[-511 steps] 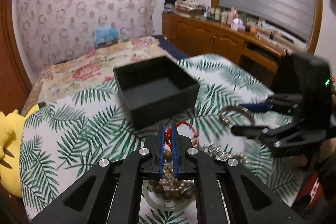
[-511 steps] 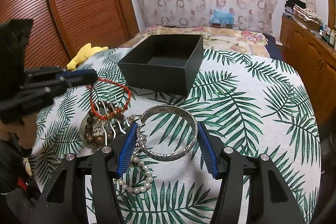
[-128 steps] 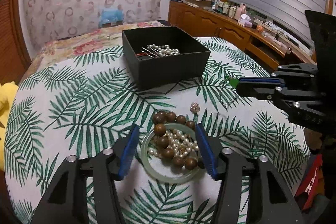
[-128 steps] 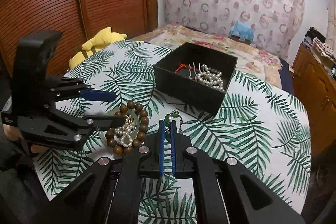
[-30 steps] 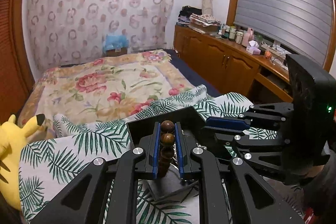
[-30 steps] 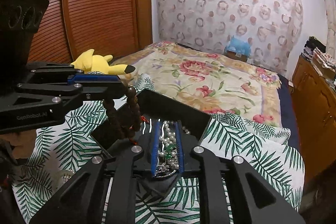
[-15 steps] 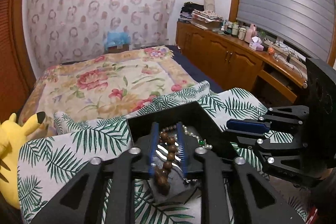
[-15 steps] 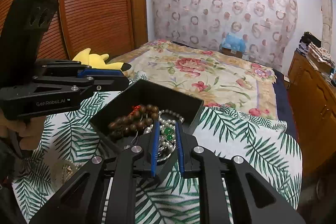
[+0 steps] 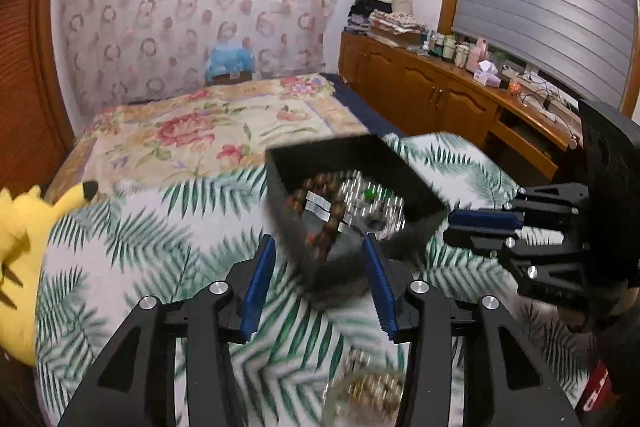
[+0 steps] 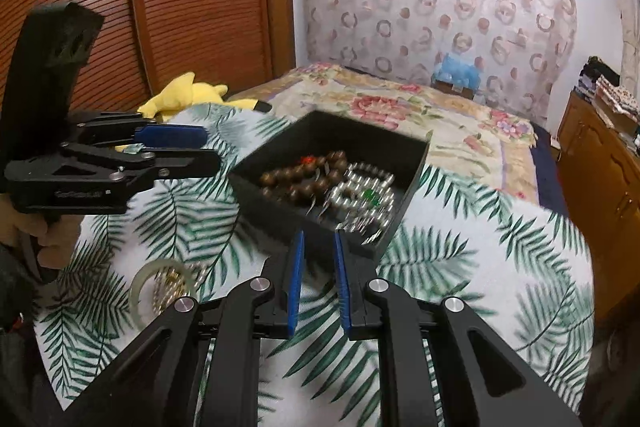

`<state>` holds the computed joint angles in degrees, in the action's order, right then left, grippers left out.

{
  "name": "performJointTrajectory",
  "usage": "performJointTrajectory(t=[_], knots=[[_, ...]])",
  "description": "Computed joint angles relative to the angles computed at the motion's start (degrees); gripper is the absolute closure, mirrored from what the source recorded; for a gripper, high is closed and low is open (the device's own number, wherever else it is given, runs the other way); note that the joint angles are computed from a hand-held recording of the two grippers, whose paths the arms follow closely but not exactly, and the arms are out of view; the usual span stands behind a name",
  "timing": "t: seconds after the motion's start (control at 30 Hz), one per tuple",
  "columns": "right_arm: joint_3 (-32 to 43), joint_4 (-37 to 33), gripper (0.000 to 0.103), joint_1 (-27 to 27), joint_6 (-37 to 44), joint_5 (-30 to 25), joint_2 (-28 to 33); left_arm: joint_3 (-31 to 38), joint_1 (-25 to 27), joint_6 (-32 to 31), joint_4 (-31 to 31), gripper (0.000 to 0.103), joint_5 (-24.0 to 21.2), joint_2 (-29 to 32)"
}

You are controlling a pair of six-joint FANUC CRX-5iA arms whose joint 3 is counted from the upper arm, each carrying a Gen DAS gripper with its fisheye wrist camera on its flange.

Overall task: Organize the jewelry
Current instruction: 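Open both grippers over the black box to drop pendant and bracelet, then move right toward the small gold earring while left approaches the jade bangle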

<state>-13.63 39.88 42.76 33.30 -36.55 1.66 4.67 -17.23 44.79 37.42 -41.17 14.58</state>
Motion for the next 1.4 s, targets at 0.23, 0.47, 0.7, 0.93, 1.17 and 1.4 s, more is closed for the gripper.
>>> performJointTrajectory(t=[0.23, 0.47, 0.7, 0.93, 1.17, 1.4], knots=[[-1.78, -0.38, 0.086, 2.71, -3.27, -0.91, 0.11, -6.53, 2.18, -1.06, 0.08, 0.052, -0.58, -3.96], [-4.49, 1.95, 0.086, 4.4, -9.2, -1.48, -1.13, -10.97, 3.04, -2.35, 0.4, 0.039, -0.79, -6.75], [-5.26, 3.37, 0.086, 5.84, -11.88, -3.0, -1.69, -12.5, 1.89, -3.09, -0.89, 0.024, -2.25, -7.52], [-7.8, 6.28, 0.086, 7.32, -16.27, -4.24, -3.77, -12.64, 0.0, -3.46, -2.63, 0.021, -2.4, -7.17], [-8.94, 8.14, 0.086, 8.46, -19.53, -5.45, -5.28, -11.42, -1.06, -0.14, -7.6, 0.019, -2.49, -7.16], [-9.57, 8.4, 0.086, 9.02, -20.66, -5.93, -5.78, -13.41, -0.79, -2.87, -4.96, 0.019, -2.2, -8.5]])
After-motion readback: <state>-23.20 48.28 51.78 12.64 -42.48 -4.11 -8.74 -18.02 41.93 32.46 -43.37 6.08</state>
